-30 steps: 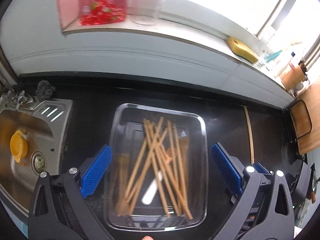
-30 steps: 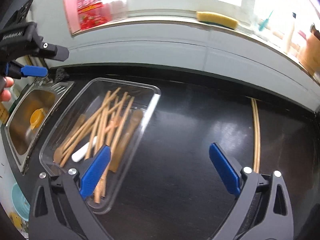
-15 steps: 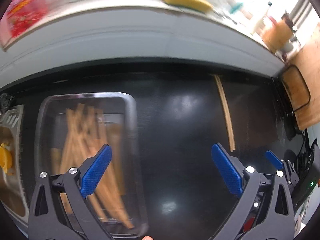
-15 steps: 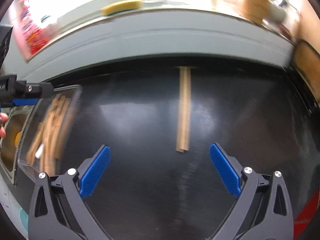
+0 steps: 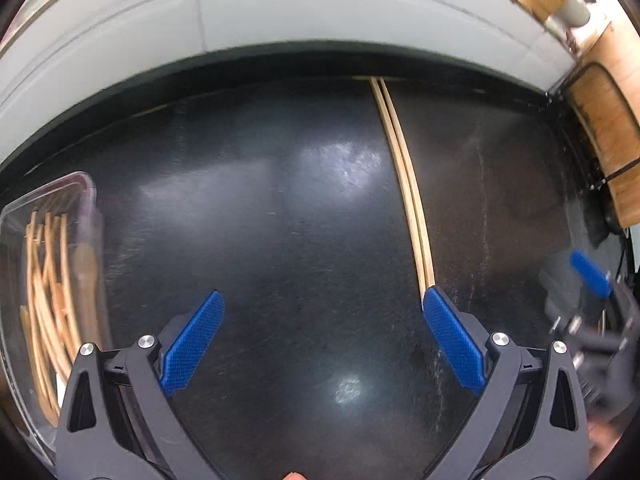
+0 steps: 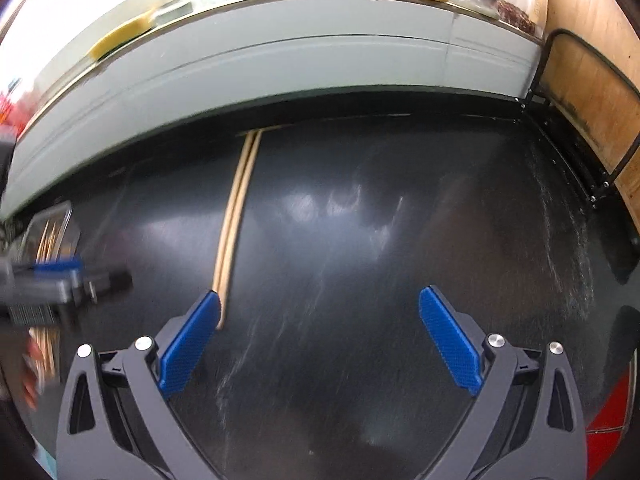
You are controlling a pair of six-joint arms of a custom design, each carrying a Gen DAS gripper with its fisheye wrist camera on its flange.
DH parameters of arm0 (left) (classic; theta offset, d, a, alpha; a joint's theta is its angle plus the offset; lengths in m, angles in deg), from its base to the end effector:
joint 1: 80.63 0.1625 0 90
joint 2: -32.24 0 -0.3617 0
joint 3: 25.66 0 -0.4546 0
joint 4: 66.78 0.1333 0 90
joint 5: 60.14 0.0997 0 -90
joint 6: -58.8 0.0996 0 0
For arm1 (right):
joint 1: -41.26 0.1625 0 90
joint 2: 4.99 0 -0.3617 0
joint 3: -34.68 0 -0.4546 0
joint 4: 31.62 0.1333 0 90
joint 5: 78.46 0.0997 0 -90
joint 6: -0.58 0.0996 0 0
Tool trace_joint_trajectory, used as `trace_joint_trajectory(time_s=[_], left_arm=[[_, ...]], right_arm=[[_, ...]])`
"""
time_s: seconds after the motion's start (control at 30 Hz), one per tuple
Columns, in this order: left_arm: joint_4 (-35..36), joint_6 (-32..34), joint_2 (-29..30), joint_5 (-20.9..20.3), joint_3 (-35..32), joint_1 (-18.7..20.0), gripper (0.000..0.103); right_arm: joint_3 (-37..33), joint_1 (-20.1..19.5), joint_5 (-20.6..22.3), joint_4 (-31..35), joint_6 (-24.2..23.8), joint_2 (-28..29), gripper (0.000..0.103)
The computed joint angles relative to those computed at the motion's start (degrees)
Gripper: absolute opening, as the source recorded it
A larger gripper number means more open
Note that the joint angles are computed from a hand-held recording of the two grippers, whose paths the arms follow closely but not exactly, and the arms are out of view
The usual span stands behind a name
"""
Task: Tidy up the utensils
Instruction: 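Move both open tools back to the last two chopsticks on the counter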
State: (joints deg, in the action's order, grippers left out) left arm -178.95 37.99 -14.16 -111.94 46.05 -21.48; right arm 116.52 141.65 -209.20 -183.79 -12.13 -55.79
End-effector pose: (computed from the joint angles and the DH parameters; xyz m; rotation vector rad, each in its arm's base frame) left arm -0.2202 -0.7487 0.1465 0.2424 2.4886 -0.3156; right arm 0.2011 -0.7180 0.1953 0.2324 -2.3513 0.6368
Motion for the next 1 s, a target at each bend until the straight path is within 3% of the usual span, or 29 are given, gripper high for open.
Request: trace_joint_trajectory(time_s=[0.3,0.43,0.67,0.73,1.0], left_arm=[[2.9,-0.9,8.0,-0.9,-7.8,1.5,0.097],[3.6,-1.0,10.5,0.3,-10.5,1.9,0.097],[4.5,1.4,15.8,5.0,-16.4,1.6,0.097],[5.5,1.9,17.4,8.2,-17.8,1.4,0.098],[0.7,4.1,16.8,9.8,-17.0,2.6,0.098]], right_arm=[[-16.9,-3.3,6.0,13.8,-1.2,9.6,0.096],[-24.3,-4.1,6.5,18.5,-1.0,14.3,0.096],[-31.5,-4.7,7.0,23.3,-1.3,19.1,0.096],[-32.8,-4.7,6.7,23.7,-1.7,20.2,0.096],[-39.8,-4.1,5.6,25.7,-3.0,25.6,0.096]])
